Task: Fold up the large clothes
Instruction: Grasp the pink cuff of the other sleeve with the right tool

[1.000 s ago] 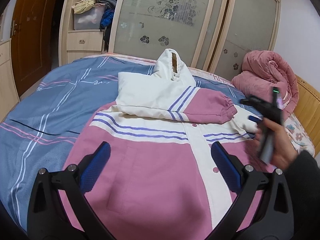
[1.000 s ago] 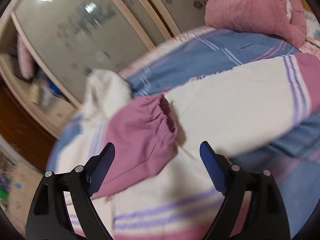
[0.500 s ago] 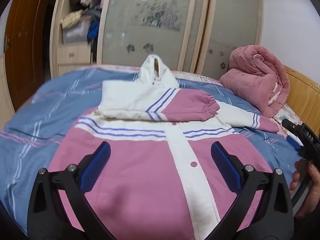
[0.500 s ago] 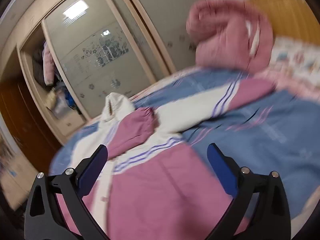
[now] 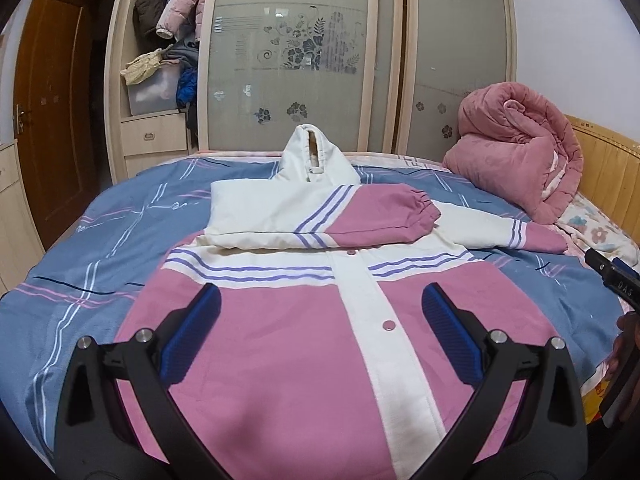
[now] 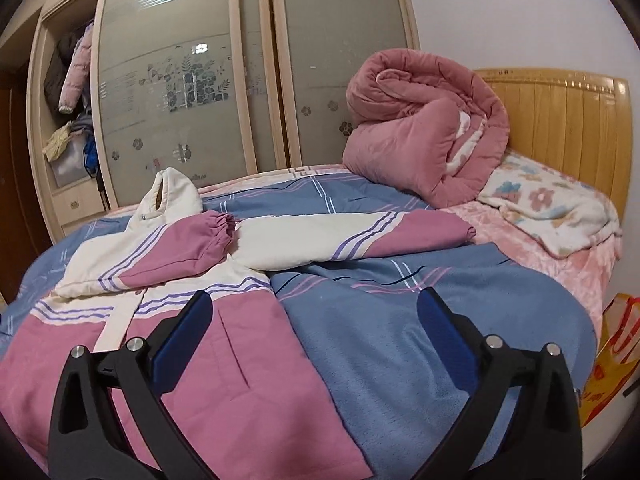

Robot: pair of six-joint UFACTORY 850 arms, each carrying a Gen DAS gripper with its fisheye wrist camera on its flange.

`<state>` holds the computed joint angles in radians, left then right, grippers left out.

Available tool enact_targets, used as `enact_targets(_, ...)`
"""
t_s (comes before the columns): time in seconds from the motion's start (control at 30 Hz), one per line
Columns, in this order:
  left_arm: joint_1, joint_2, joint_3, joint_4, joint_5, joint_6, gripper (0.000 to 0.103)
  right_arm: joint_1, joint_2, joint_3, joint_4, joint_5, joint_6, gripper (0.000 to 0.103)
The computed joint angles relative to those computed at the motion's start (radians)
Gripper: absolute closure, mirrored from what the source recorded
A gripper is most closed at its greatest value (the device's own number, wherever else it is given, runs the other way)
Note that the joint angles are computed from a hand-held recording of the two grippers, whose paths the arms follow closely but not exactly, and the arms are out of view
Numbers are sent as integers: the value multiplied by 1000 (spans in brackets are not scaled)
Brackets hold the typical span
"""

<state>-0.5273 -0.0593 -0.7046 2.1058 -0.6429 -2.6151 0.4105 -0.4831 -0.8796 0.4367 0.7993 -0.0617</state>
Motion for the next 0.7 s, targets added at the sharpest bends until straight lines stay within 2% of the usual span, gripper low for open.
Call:
enact_targets(0.13, -5, -22, -18, 33, 12, -24, 2, -135, 13, 6, -349, -24, 392, 1)
enact_targets(0.3, 2, -48, -39, 68, 29, -56, 2, -328, -77, -113, -702, 32, 915, 1)
enact_targets(0.37, 10, -55, -46, 75, 42, -69, 2, -389, -137, -201, -769, 2, 1065, 4)
enact_targets(0.43, 17, -60, -50, 84, 52, -83, 2, -442, -221, -323, -854, -57, 1188, 18)
enact_targets(0.5, 22, -68, -56, 83, 56, -84, 2, -476, -310, -454, -956, -126, 1299, 22)
enact_targets(0.6, 28, -80, -65, 74, 63, -72, 2, -499, -429, -629, -1118, -247, 1460, 30)
enact_targets(0.7, 39, -91, -71, 66, 72, -71, 2, -509, -499, -732, -1169, -306, 1523, 34)
